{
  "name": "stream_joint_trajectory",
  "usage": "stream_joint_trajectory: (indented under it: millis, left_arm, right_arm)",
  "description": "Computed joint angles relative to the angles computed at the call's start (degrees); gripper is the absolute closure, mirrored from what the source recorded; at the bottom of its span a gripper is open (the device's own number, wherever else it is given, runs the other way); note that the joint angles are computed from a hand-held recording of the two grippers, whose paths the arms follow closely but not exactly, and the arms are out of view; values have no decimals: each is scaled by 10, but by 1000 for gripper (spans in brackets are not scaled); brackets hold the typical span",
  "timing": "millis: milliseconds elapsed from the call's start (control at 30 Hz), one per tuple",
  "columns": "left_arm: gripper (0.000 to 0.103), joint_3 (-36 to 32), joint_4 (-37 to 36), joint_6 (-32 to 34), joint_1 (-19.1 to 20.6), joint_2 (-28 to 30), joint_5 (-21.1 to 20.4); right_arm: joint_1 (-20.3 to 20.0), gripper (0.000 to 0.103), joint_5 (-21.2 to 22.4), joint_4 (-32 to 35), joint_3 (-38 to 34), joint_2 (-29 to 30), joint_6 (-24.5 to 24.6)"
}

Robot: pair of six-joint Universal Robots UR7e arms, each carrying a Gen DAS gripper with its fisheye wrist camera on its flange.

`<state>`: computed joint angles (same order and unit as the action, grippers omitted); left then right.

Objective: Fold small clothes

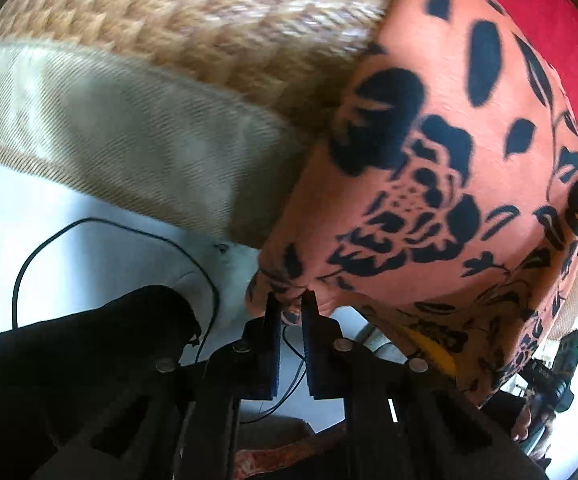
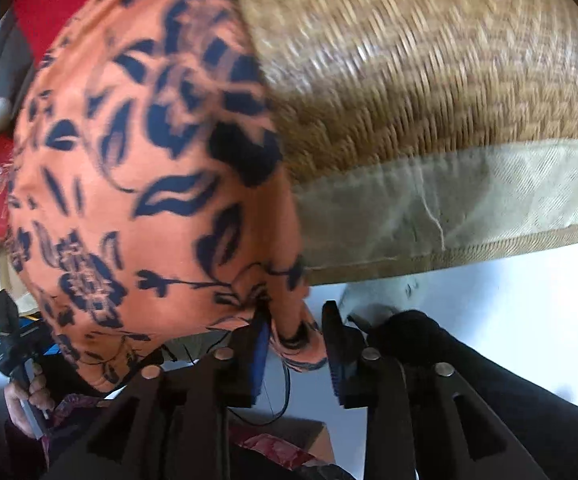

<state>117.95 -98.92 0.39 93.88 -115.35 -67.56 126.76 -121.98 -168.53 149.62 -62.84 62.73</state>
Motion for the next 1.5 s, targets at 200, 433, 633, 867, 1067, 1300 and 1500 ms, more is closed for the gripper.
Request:
stream_joint_trajectory:
  millis: [200,433,633,867,1067,1300,1500]
  left_arm:
    - [78,26,-20,7,-10,-11,15]
    - [99,15,-11,-8,-29,-30,-6]
    - [100,-33,80,-6,-50,-56,-86]
    - [101,-139,114,1,-100,-48,-159]
    - [101,-197,69,-3,-163,-18,-123]
    - [67,-159,132,-20,-124,-4,-9]
    - [40,-72,59,-49,-27,5,37]
  right_arm:
    - [-21,49,-31,-4,-7,19,-34]
    - [42,95,-46,53,-39,4,-53]
    - [109,96,-15,61,-44,-81,-43]
    - [165,96,-39,45,-84,-170,-95]
    - [175,96,-121,-17,-130,-179,-149]
    - [147,91,-99,141,-157,-187,-114]
    - [104,79,-27,185,-100,-154,-20]
